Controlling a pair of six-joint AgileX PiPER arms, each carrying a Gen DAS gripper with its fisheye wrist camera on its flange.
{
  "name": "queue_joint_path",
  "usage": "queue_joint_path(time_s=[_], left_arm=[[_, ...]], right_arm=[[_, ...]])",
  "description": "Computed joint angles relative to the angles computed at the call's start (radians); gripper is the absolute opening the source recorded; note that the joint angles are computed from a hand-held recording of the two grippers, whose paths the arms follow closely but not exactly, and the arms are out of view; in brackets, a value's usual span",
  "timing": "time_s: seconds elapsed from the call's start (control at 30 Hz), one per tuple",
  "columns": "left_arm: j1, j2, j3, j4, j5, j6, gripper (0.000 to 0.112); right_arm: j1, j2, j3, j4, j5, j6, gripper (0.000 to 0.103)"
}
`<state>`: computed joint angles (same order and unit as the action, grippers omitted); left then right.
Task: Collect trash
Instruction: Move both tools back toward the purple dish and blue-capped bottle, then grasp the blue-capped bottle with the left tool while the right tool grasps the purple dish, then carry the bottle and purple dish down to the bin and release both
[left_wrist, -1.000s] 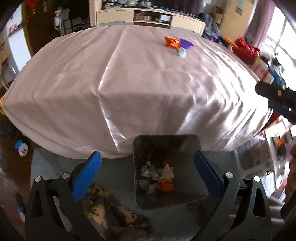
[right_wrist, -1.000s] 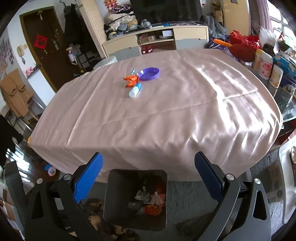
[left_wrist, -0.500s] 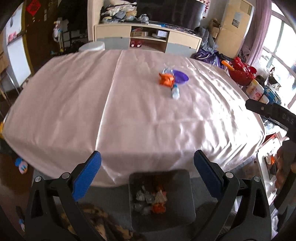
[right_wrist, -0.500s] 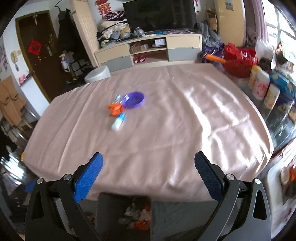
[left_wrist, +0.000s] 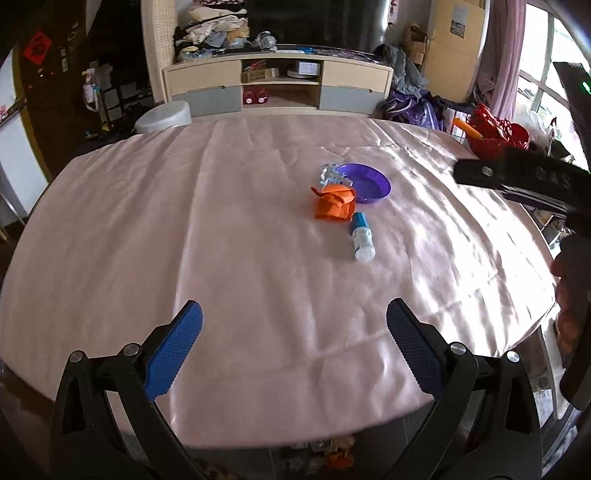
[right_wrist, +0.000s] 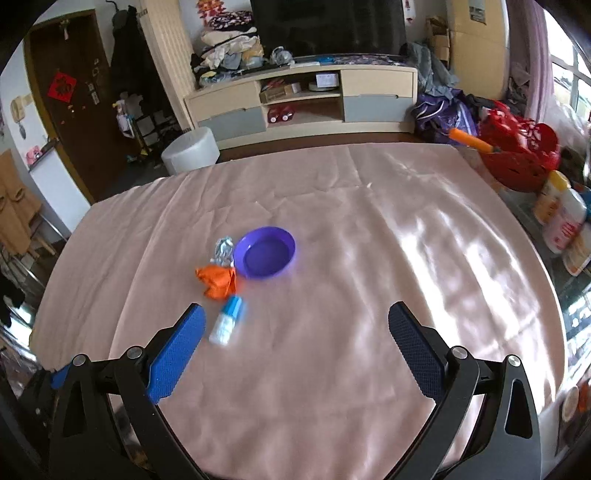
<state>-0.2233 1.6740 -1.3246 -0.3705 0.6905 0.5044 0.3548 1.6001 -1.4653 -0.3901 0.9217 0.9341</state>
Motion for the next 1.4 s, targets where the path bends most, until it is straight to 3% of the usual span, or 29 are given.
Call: queue_joint_path(time_s=[0.1,0.33,0.4,0.57,0.73,0.8,0.87,0.9,0.97,1.2,1.4], left_arm=[[-0.035,0.056,-0.048,0.005,-0.004,-0.017,0.095],[-0.129,0.162,-0.132,0.068,-0.065,-0.070,0.093],[-0.149,0.187,-0.145,0.085,-0.090,-0.083,0.088],[-0.173,0.272,-0.206,0.098,-0.094,-0.111,0.070],[-0.179,0.324,-0.256,0.110,-0.106,-0.125,0.058],[-0.178,0.336,-0.277,0.105,-0.099,-0.118,0.051],[-0.175,0.342,-0.293,0.092,-0.083,-0.106,0.034],[-0.174,0.347,-0.306,0.088,-0.069,-0.102,0.025],[-0.176,0.350,-0.313,0.090,-0.059,-0.103,0.018],[-0.172,0.298,-0.259,0.081,-0.032,-0.079,0.018],[-0.151,0.171,-0.164,0.068,-0.013,-0.068,0.018]], right_arm=[[-0.044,0.045,-0.006,0.044,-0.064,-0.026,0.098],[-0.146,0.147,-0.034,0.165,-0.163,-0.135,0.074],[-0.170,0.173,-0.045,0.218,-0.193,-0.192,0.065],[-0.203,0.269,-0.129,0.290,-0.168,-0.292,0.041],[-0.235,0.310,-0.141,0.383,-0.200,-0.365,0.034],[-0.224,0.309,-0.129,0.363,-0.222,-0.347,0.027],[-0.218,0.314,-0.131,0.361,-0.224,-0.356,0.011],[-0.217,0.318,-0.136,0.361,-0.223,-0.362,0.009],[-0.209,0.317,-0.136,0.357,-0.221,-0.370,0.006],[-0.197,0.253,-0.096,0.255,-0.192,-0.296,0.005],[-0.177,0.123,-0.013,0.154,-0.114,-0.233,0.004]])
